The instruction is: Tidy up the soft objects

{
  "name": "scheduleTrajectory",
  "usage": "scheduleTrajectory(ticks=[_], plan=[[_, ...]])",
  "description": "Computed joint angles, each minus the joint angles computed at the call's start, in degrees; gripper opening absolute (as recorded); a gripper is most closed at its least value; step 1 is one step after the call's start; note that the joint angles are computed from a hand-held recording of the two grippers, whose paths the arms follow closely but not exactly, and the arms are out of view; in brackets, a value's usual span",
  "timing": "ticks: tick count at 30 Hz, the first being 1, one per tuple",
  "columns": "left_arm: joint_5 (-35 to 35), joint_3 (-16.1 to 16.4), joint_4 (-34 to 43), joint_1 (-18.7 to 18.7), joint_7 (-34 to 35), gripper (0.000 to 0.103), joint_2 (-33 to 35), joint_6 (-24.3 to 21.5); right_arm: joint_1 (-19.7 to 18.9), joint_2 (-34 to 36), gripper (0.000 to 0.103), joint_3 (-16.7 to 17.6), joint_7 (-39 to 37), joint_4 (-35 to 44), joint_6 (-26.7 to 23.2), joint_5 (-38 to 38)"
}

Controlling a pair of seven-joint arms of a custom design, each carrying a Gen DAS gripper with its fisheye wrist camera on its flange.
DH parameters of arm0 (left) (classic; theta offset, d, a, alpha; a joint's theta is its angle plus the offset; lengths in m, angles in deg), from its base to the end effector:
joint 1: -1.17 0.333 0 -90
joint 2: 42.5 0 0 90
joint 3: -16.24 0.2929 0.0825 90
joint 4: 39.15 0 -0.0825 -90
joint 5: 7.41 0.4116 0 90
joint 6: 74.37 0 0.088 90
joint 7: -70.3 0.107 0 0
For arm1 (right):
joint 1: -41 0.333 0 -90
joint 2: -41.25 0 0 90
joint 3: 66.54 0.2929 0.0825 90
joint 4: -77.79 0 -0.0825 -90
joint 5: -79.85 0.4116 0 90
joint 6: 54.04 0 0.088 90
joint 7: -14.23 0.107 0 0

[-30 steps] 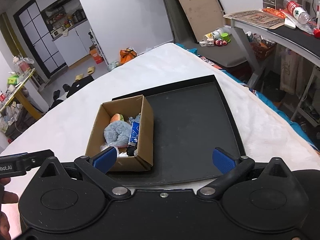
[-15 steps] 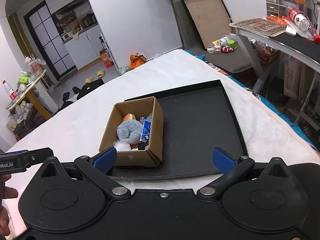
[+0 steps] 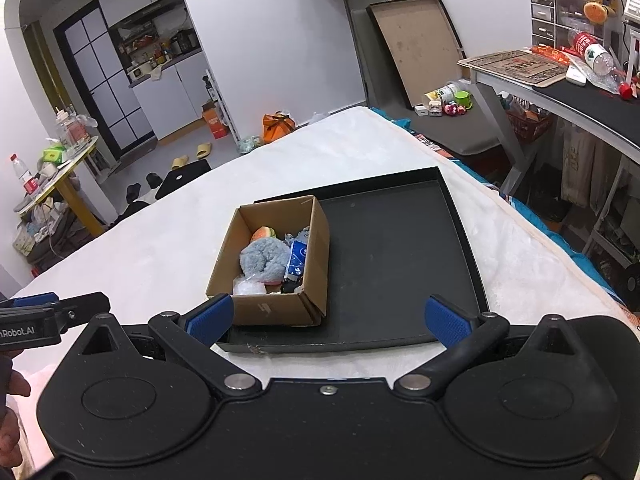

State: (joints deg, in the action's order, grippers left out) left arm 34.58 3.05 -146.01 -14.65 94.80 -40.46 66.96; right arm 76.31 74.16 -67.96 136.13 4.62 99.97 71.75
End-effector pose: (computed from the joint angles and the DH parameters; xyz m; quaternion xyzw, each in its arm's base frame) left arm 0.5602 -0.3102 0.5245 -0.7092 0.5870 -0.2731 0.2790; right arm 0.6462 0.4459 0.4927 -0.6900 0.5969 -0.1430 0.3836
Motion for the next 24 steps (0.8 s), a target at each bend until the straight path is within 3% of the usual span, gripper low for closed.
scheduleTrajectory(ticks=[7,24], plan=[[3.5,-0.59,-0.53,-0.82,-2.01,0.102,-0.88,-2.12,0.37,-1.34,0.103,-0.18,-0.12,-2.44,1.79,-0.51],[2.97,-0.94,-3.65,0.13,-2.78,0.102,-2.74,-1.19,0.52,-2.32,0.103,-0.04,-0.21,-4.59,2.41,-0.8]])
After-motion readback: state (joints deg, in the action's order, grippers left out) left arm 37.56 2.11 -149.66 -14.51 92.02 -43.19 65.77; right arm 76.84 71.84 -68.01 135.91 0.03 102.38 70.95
